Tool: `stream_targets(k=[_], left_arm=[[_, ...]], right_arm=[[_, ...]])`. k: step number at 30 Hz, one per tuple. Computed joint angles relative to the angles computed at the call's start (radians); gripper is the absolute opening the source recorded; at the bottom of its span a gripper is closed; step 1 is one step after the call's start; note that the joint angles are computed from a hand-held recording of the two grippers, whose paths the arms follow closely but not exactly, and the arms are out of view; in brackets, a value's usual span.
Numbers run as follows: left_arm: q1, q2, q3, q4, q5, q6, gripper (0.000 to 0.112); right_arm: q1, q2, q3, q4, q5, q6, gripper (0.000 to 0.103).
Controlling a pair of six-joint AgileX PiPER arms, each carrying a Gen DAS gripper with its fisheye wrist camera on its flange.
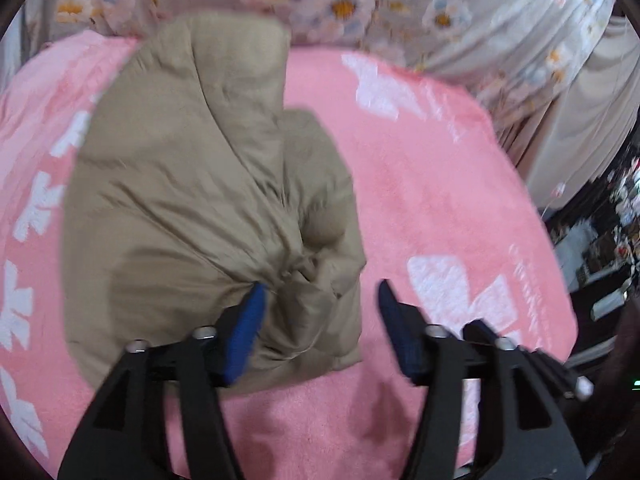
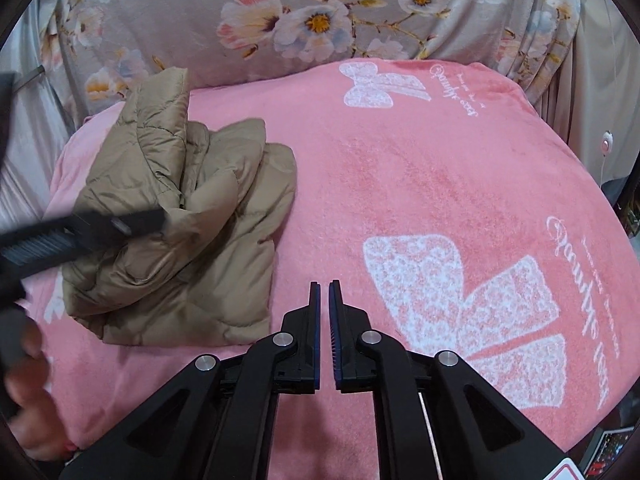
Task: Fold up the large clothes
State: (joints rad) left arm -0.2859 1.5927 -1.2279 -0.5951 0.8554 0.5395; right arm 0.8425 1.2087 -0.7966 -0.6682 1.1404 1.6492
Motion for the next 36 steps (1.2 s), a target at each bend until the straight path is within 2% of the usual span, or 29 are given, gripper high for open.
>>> stream_targets(k=[2,3,4,6,8,12,15,16,19,22,23,24,25,27,32,34,36], left_arm=[[0.085,-0.042,-0.039,-0.072,0.038,0.05,0.081],[0.133,-0.05,-0.075,-0.1,0.063,0.064,0.086],[0.173,-0.048,-0.111,-0.115,0.077,0.064,0.087],[0.241,-0.018,-0.203,-0.083,0.066,0.02,0.088],[0.26,0.037,-0.288,0.025,0.024,-0.076,0.088],[0.289,0.196,-0.467,0.16,0.048,-0.197,0.088],[0.305,0.255,-0.517,0.192,0.053,-0.236,0.088],[0.309,0.274,-0.538,0.203,0.058,-0.248,0.088],[0.318,0.333,-0.598,0.222,0.074,-0.279,0.088],[0.318,0.357,-0.625,0.232,0.087,-0.295,0.088],[0.315,0.366,-0.634,0.234,0.089,-0.295,0.088],[0.313,0.37,-0.637,0.235,0.091,-0.293,0.088],[0.311,0.374,-0.641,0.233,0.094,-0.29,0.088],[0.308,0.386,-0.654,0.213,0.112,-0.27,0.088],[0.275,0.406,-0.693,0.17,0.152,-0.247,0.088],[0.247,0.426,-0.735,0.166,0.169,-0.263,0.088],[0.203,0.47,-0.813,0.177,0.198,-0.294,0.088]], right_arm=[[-0.002,-0.001,-0.035,-0.011,0.009,-0.021,0.015],[-0.007,0.002,-0.056,-0.018,0.004,-0.034,0.026],[-0.017,0.003,-0.078,-0.025,-0.009,-0.046,0.041],[-0.038,0.017,-0.125,-0.041,-0.037,-0.065,0.054],[-0.1,0.053,-0.194,-0.041,-0.11,-0.135,0.058],[-0.275,0.194,-0.364,0.057,-0.264,-0.332,0.064],[-0.413,0.318,-0.501,0.232,-0.371,-0.507,0.064],[-0.458,0.38,-0.573,0.305,-0.378,-0.573,0.064],[-0.524,0.515,-0.722,0.439,-0.362,-0.697,0.064],[-0.564,0.672,-0.877,0.573,-0.298,-0.806,0.063],[-0.562,0.695,-0.895,0.579,-0.282,-0.817,0.058],[-0.563,0.728,-0.916,0.595,-0.276,-0.843,0.034],[-0.564,0.732,-0.911,0.603,-0.279,-0.854,0.017],[-0.562,0.695,-0.863,0.579,-0.315,-0.848,0.011],[-0.559,0.517,-0.688,0.398,-0.338,-0.768,0.01],[-0.597,0.484,-0.62,0.411,-0.36,-0.785,0.01],[-0.66,0.462,-0.531,0.486,-0.412,-0.826,0.01]])
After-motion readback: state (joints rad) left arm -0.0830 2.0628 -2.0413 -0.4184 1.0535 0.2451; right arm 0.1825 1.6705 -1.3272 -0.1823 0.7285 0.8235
